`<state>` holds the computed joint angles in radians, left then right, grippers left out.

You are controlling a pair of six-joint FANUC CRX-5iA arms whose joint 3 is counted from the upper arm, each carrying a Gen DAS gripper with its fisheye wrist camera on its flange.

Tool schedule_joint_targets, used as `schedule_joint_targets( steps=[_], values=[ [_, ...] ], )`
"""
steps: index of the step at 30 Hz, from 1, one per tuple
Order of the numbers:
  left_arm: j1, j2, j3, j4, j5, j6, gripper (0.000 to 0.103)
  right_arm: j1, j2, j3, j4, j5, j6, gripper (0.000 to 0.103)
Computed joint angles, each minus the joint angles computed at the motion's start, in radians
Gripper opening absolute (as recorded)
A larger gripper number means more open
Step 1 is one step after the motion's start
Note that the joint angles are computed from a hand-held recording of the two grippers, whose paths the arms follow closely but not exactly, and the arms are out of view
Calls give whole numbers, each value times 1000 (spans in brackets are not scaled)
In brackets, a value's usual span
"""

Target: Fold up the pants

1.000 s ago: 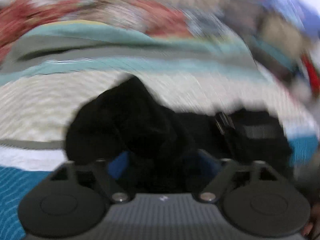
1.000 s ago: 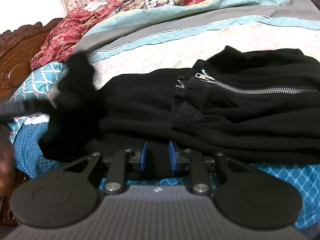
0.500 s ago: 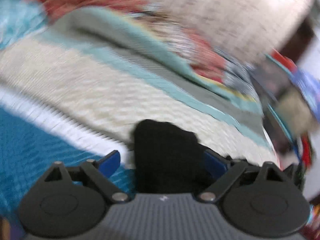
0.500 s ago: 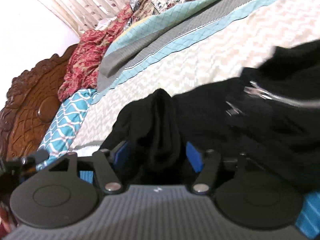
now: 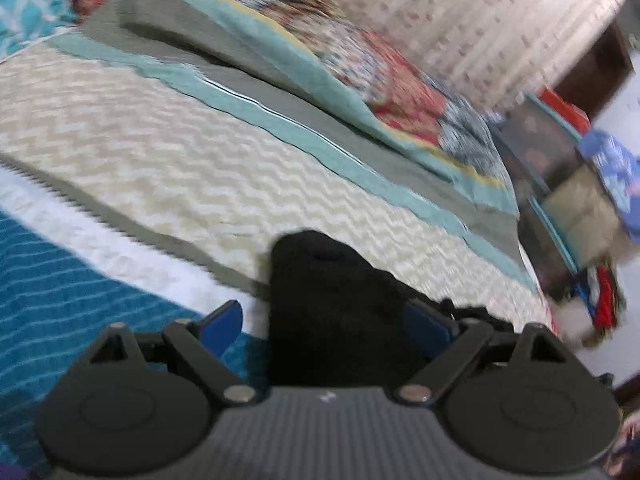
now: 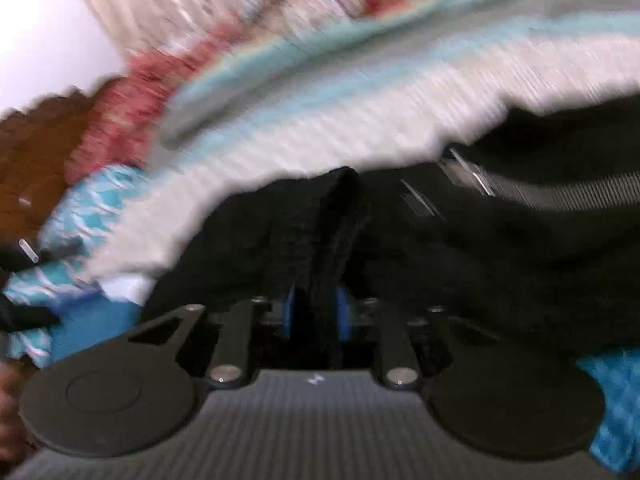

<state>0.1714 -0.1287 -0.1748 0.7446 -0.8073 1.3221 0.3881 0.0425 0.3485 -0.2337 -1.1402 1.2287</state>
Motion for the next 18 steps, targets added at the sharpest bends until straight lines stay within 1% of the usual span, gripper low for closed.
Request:
schedule_joint_targets(
  steps=[2, 3, 5, 7, 8, 10, 11, 12, 14, 15, 16, 17, 18],
  values=[
    [-38, 40, 36, -13, -8, -19, 90, -32, -15, -7, -25, 13, 5, 38],
    [-53, 54, 45, -16, -9, -28, 89, -38, -23, -2, -15, 17, 4, 40],
    [-78, 79, 59, -31, -9, -36, 89, -75, -57, -9, -40, 66, 47, 40],
    [-95, 106, 85, -91, -10, -6, 89, -100, -101, -56, -2, 145, 41, 42],
    [-102, 124, 110, -147, -19, 27, 89, -105, -125, -92, 59, 190, 0, 44],
    [-122, 178, 206, -343, -79, 158, 89, -116, -161, -167, 186, 263, -119, 48],
    [-129, 195, 232, -397, -98, 189, 91, -128, -174, -204, 255, 286, -197, 52],
    [-133, 204, 242, -425, -102, 201, 96, -136, -183, -242, 340, 298, -293, 54],
    [-133, 210, 260, -437, -124, 214, 96, -158, -191, -297, 445, 306, -428, 62],
    [-135, 214, 279, -447, -147, 224, 94, -174, -184, -300, 460, 280, -468, 64],
    [-133, 215, 292, -447, -165, 229, 93, -188, -170, -283, 434, 251, -477, 64],
    [-128, 209, 293, -432, -176, 229, 92, -218, -160, -261, 358, 233, -454, 64],
    [-115, 193, 274, -390, -172, 214, 92, -251, -154, -243, 273, 223, -428, 64]
  ],
)
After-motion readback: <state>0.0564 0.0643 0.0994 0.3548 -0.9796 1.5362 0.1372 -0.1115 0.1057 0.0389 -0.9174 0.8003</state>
